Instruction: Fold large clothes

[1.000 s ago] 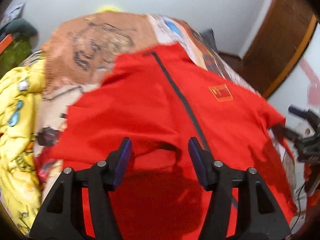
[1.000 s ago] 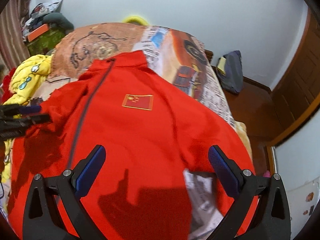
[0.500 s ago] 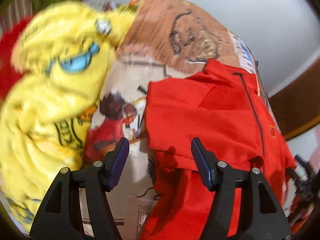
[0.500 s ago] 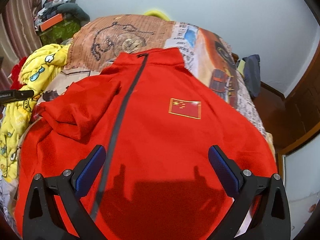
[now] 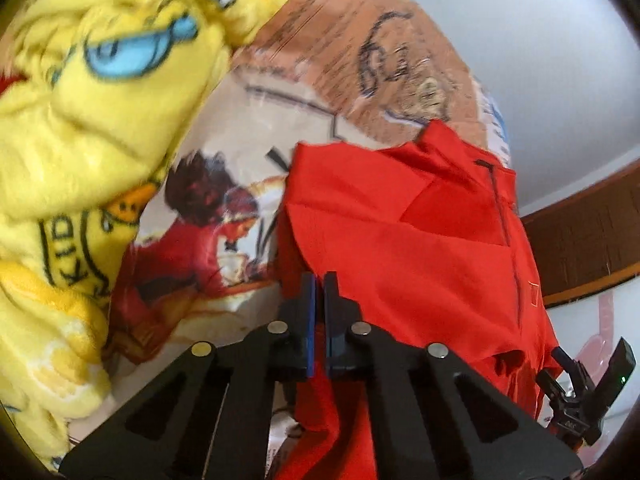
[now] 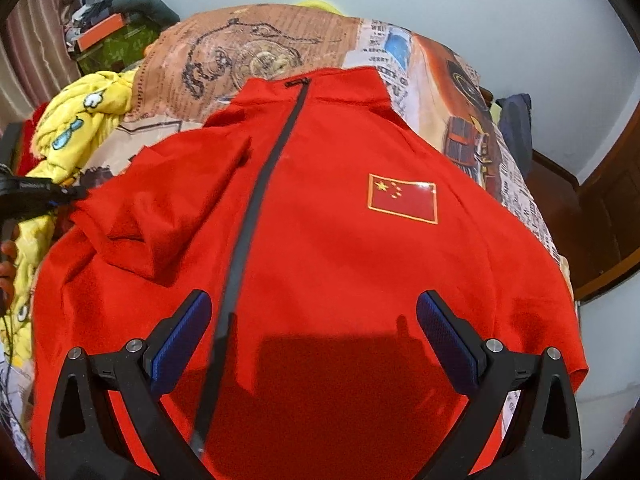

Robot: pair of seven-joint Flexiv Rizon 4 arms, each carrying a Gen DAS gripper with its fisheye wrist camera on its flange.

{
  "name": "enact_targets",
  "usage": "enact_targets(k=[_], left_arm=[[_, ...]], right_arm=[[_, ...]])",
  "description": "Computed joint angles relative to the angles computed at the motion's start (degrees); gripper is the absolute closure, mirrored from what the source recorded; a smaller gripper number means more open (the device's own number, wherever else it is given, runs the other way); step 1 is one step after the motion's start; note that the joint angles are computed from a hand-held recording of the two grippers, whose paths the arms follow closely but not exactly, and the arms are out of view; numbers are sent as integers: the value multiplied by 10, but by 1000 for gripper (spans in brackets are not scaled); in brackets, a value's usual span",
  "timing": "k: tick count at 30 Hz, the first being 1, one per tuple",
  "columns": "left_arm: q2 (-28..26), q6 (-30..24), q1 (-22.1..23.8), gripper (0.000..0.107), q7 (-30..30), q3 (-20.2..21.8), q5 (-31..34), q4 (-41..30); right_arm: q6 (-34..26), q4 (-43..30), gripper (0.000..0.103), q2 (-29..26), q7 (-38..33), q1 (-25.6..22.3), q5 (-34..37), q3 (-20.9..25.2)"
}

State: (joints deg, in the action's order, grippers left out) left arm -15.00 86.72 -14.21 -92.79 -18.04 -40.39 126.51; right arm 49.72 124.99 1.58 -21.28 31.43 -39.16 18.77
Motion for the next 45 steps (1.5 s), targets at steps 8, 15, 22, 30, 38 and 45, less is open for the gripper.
enact_targets(k=[8, 15, 22, 30, 38, 45], left_arm=[[29, -50, -95, 107, -151, 122, 237, -108], [9, -99, -145, 107, -243, 133, 391, -272], [-76, -179, -205, 107, -256, 122, 459, -453], [-198, -259, -257, 107, -197, 96, 429, -601], [-289, -343, -272, 107, -112, 51, 332, -676], [-281, -392, -317, 99, -104, 104, 375, -699]], right_arm=[[1, 26, 2, 36, 8, -15, 6, 3], [22, 60, 2, 93, 19, -46, 4, 8], [47, 89, 1, 144, 27, -83, 7, 12], [54, 122, 2, 195, 10, -118, 29, 15], [41, 152, 1, 241, -11, -135, 66, 22], [35, 163, 1, 259, -20, -135, 105, 22]])
